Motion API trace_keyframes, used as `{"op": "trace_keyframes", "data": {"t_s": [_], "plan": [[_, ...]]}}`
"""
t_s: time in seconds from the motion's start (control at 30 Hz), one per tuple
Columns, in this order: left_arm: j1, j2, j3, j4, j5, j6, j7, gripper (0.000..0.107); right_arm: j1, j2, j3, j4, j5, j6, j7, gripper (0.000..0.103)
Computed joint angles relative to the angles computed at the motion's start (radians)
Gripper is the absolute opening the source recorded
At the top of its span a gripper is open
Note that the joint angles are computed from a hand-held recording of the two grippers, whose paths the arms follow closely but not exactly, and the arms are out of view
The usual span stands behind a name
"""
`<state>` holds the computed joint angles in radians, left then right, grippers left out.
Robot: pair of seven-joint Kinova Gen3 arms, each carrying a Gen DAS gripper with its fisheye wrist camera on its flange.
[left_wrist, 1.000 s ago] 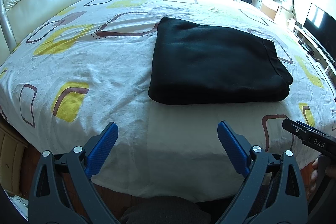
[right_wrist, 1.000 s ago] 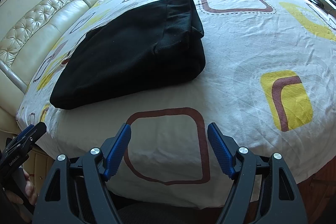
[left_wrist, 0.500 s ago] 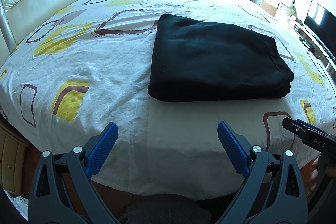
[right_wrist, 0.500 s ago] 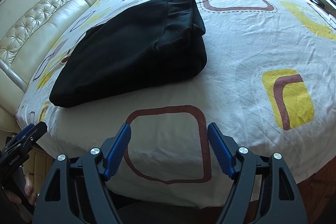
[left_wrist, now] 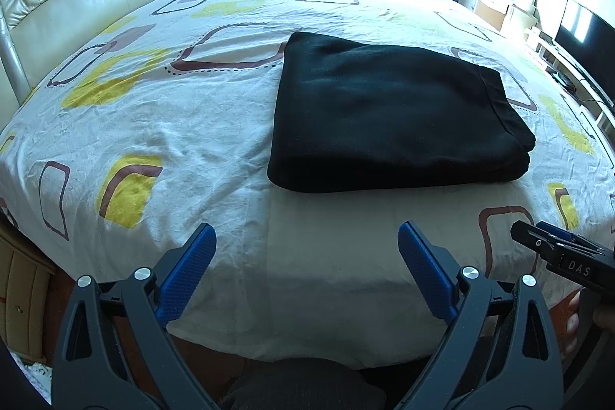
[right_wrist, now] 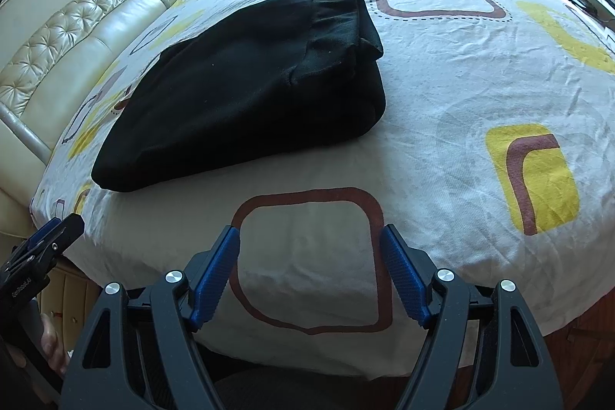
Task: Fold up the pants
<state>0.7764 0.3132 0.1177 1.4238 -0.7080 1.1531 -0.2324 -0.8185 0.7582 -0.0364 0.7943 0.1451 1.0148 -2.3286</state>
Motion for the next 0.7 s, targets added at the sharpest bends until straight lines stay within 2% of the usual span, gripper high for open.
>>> {"op": "trace_keyframes", "data": {"t_s": [0.37, 0.57, 0.63, 0.7], "plan": [[0.031, 0.018, -0.002, -0.026, -0.047, 0.027, -0.018, 0.096, 0.0, 0.003, -0.002, -0.006, -0.004, 0.006, 0.004, 0.074], [0.019, -0.012, 0.005, 0.006, -0.047, -0.052, -0.023, 0.098, -0.001, 0.004, -0.002, -0.006, -0.006, 0.005, 0.004, 0.074], [0.021, -0.018, 0.003, 0.01, -0.049, -0.066, -0.004, 0.101, 0.0, 0.002, -0.002, -0.003, -0.007, 0.001, 0.003, 0.074], [0.048, -0.007, -0.007, 0.0, -0.089, -0.03, 0.051, 0.101, 0.0, 0.002, -0.003, 0.0, -0.008, -0.001, 0.002, 0.074]]}}
